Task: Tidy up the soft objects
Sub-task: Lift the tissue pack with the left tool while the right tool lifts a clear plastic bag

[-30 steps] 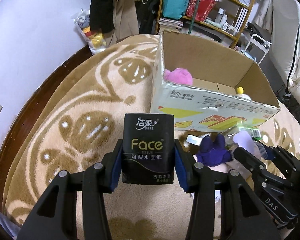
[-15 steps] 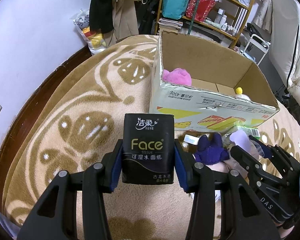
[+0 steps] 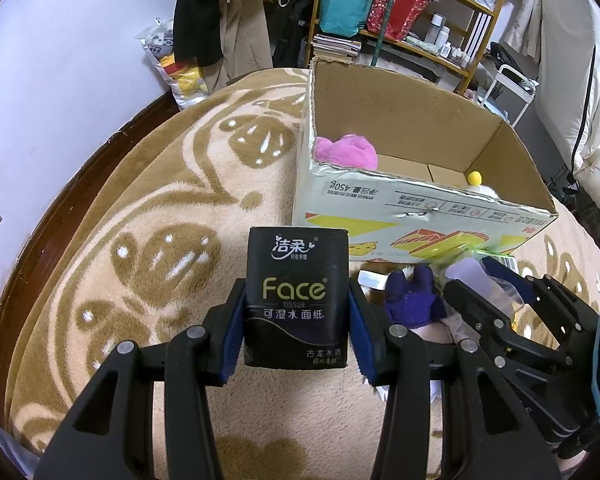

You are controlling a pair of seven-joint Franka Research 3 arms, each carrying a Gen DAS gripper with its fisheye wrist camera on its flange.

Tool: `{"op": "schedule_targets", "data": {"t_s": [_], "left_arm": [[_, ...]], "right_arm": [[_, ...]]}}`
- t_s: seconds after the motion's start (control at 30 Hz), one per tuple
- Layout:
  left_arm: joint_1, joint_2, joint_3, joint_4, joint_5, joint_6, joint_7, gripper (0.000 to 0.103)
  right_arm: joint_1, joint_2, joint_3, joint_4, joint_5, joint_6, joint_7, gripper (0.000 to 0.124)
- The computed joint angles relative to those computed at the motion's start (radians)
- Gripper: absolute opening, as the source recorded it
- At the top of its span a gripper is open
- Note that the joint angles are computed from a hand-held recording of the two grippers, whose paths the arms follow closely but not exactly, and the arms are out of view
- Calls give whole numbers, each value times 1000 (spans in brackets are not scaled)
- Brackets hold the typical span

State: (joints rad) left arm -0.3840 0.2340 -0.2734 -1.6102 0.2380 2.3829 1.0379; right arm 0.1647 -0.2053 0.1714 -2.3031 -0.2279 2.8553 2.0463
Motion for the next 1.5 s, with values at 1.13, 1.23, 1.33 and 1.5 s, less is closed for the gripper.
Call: {"op": "schedule_targets", "data": {"t_s": [1.13,1.23,1.33,1.5], "left_arm": [[-5,-3,0,-6,11,9,0,45],[-5,-3,0,-6,11,9,0,45],[-5,-2,0,-5,14,8,-2,45],[-5,-6,1,-10,17,16,-9,45]], "right_arm": [[17,34,-6,46,-5,-50,40,40],[12,35,2,53,-64,-63,64,32],[11,24,3,45,-102,-50,90,27],[-11,-3,26,28,-187,-28,143,22]]}}
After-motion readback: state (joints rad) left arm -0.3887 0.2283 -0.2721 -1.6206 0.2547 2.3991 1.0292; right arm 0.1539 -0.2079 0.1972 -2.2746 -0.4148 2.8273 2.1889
